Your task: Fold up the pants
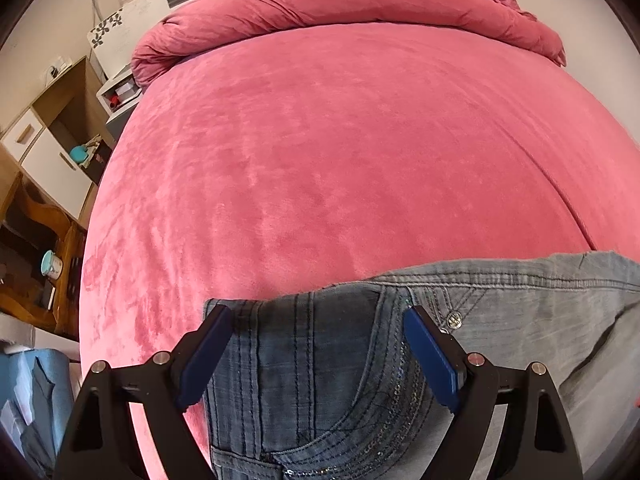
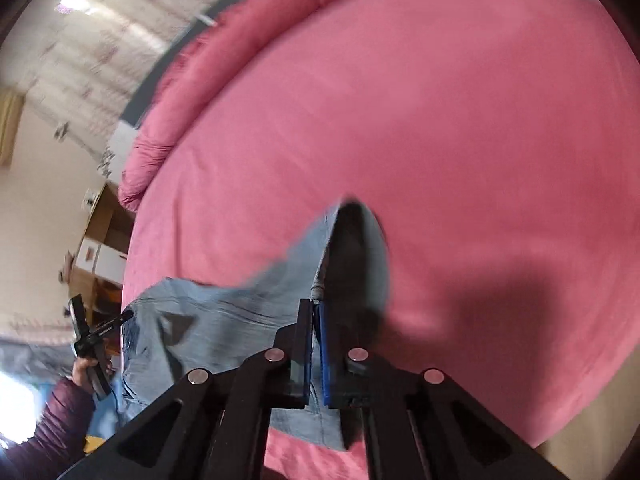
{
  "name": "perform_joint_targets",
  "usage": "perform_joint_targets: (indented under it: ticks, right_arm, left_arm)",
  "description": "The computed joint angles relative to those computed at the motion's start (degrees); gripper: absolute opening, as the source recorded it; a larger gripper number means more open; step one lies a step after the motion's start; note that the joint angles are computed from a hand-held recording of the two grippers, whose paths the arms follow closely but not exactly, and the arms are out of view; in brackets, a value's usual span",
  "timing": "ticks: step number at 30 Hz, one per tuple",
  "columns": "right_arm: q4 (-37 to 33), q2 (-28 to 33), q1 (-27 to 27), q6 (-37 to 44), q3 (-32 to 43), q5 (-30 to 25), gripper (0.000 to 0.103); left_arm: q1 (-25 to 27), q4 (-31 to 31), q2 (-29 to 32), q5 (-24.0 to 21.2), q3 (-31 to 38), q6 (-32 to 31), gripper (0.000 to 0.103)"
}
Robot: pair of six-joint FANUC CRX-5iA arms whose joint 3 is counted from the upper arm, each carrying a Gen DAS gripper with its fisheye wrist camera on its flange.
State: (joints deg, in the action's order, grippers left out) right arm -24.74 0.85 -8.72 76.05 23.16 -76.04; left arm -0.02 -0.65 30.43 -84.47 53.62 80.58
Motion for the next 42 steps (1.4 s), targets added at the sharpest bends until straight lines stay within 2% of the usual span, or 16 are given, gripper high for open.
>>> perform_joint_targets:
  ticks: [5, 11, 13, 15, 18, 19, 23, 26, 31, 34, 36, 40, 42]
  right_arm:
    - [8.7, 3.6, 2.8, -1.2, 7.5, 2.4, 0.002]
    - [20.3, 15.6, 6.4, -6.6, 17.2, -0.2, 0.002]
    - [24.3, 19.8, 7.8, -8.5, 19.4, -1.8, 0.002]
    - [25.8, 23.1, 8.1, -9.8, 21.2, -4.2, 0.002]
    - [28.2, 25.9, 9.1, -12.8, 20.7, -6.7, 0.004]
    - [29.3, 24.8, 9.3, -13.4, 18.2, -4.9, 0.004]
    - [30.8, 20.6, 9.0, -14.7, 13.8, -2.4, 0.035]
    - [30.8, 15.8, 9.1, -13.8, 10.0, -0.3, 0.035]
    - [17.6, 7.0, 10.2, -2.4, 5.0, -2.8, 0.035]
    - [18.6, 3.7, 14.4, 0.5, -0.8, -3.9, 0.035]
    - [21.2, 4.6, 15.8, -2.7, -3.1, -5.8, 0.035]
    - [22.0, 2.2, 15.2, -7.5, -7.4, -3.1, 0.035]
    - [21.4, 0.0, 15.4, -7.1, -7.8, -3.4, 0.035]
  left_arm:
    - [0.3, -0.4, 0.7, 0.3, 0.6, 1.5, 0.088]
    - [0.1, -3.6, 4.0, -1.3, 5.6, 4.9, 0.089]
    - [-0.6, -6.5, 6.1, -3.6, 8.9, 5.9, 0.095]
    - [-0.6, -7.6, 6.6, -3.4, 9.1, 7.1, 0.103]
    - [-0.5, -7.9, 5.7, -1.4, 7.3, 8.0, 0.103]
    - [-0.7, -9.0, 4.8, 0.1, 5.9, 7.8, 0.103]
    - [-0.9, -11.6, 2.0, 3.1, 2.8, 8.3, 0.103]
    - [0.0, -10.9, -2.5, 7.8, -2.7, 9.9, 0.102]
    - [3.1, -4.8, -13.2, 15.1, -17.3, 8.5, 0.101]
    - [3.0, -7.7, -15.2, 12.2, -19.7, 8.0, 0.101]
    - [3.9, -8.3, -16.9, 11.0, -21.5, 9.3, 0.097]
    - [9.7, -0.9, -24.0, 14.1, -29.7, 8.6, 0.098]
    - [13.2, 3.5, -28.2, 15.2, -34.5, 6.9, 0.098]
